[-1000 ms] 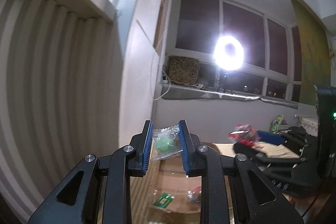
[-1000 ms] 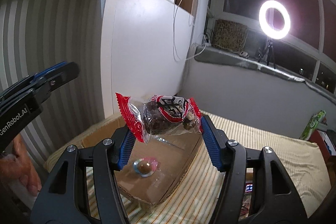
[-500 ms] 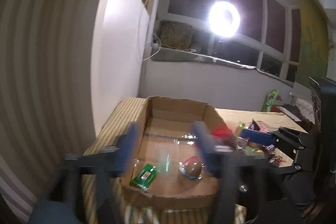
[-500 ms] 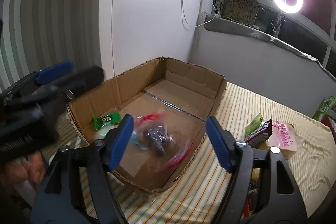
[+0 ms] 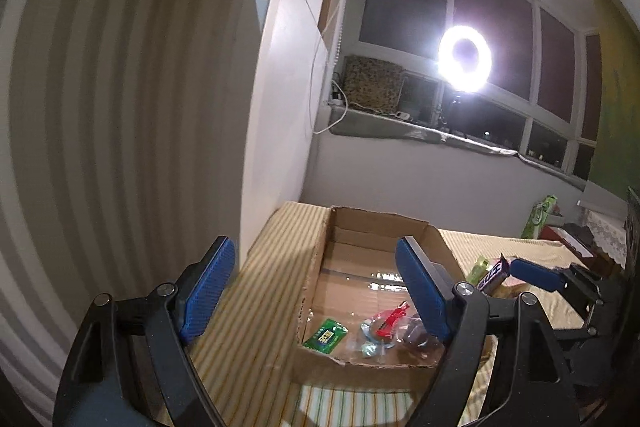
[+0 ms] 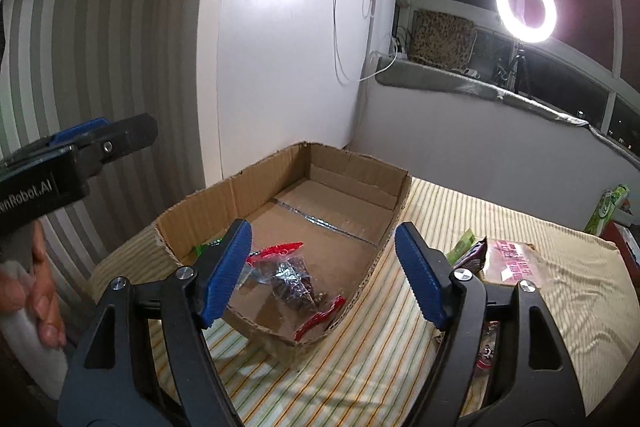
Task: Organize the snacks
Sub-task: 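Move the right tool to the blue-labelled chocolate bar and open it around the bar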
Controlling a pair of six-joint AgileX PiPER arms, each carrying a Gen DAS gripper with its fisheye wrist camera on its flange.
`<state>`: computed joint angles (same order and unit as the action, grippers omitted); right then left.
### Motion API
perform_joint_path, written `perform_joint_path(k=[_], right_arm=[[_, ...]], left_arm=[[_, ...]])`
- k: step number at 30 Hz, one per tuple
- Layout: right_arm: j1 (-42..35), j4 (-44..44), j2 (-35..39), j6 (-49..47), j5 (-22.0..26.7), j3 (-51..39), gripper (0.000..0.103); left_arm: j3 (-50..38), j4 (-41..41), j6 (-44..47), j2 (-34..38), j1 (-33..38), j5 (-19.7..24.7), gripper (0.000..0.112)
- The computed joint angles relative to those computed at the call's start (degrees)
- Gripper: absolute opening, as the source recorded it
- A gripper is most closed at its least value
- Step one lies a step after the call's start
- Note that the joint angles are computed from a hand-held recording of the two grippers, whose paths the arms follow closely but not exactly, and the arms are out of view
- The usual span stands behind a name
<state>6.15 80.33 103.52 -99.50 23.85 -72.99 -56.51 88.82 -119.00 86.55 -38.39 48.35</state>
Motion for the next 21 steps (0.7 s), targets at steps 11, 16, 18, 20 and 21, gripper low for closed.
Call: perform_joint_path(k=[11, 16, 18, 20, 21], right_arm=[[-0.4, 2.5, -4.0, -1.4, -1.0, 3.8, 0.086], [-2.4, 5.4, -4.5, -3.4, 0.6, 5.3, 0.091], [-3.5, 5.2, -4.3, -3.1, 1.9, 5.4, 0.091], [-5.2, 5.6, -4.3, -3.5, 3.3, 5.8, 0.091], [-6.0, 6.2, -4.3, -4.1, 3.7, 6.3, 0.092]], left_arm=[[-2.0, -6.4, 9.0, -3.6, -3.9, 5.6, 0.082], [-2.6, -6.9, 9.9, -3.1, -4.6, 6.2, 0.082], [-3.7, -7.4, 10.9, -2.2, -5.1, 6.7, 0.082], [-5.0, -7.9, 11.9, -1.2, -5.7, 6.8, 0.082], [-5.5, -8.2, 12.4, -0.8, -6.1, 7.0, 0.082]])
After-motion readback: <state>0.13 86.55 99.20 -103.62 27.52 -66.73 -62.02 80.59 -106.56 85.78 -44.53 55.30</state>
